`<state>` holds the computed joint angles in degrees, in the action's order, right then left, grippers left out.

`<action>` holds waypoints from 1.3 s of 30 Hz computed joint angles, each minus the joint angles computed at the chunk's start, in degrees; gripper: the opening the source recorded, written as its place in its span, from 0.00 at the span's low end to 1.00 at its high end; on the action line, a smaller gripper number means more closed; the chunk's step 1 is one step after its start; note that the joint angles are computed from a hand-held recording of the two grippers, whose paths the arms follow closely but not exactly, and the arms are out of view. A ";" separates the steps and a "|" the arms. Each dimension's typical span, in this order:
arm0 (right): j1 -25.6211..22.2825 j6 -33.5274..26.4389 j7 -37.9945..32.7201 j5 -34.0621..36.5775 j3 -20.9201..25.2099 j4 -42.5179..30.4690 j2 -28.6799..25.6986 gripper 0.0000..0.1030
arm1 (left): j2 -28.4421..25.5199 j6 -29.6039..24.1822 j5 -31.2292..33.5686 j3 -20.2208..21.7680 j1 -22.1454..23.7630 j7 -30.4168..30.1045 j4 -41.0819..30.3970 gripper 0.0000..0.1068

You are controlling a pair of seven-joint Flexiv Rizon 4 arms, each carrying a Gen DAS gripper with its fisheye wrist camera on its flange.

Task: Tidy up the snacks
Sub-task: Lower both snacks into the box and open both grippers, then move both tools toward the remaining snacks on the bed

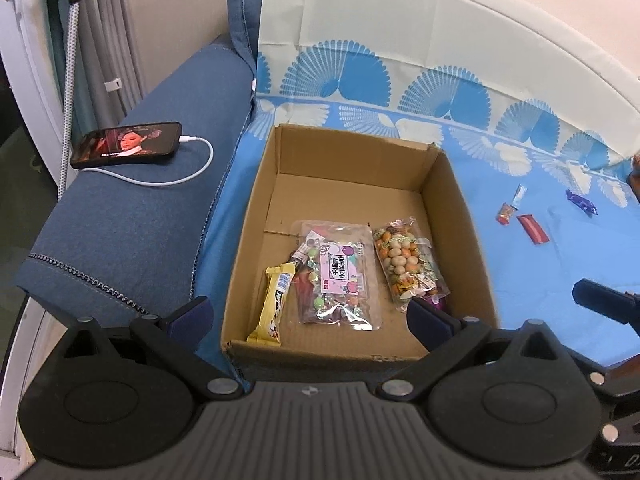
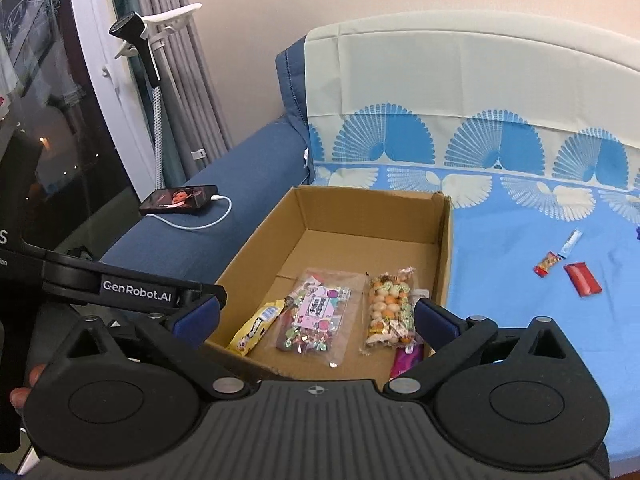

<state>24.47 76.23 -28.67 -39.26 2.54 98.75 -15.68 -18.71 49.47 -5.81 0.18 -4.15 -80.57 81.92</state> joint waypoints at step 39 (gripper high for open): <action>-21.74 0.56 34.09 -28.74 -1.51 18.16 13.91 1.00 | -16.80 -18.59 8.73 -1.36 -12.71 -2.55 -30.72 0.96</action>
<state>2.73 76.79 5.42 -68.00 1.03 116.91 -1.77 -35.50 30.89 2.93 -1.18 -16.87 -83.11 51.20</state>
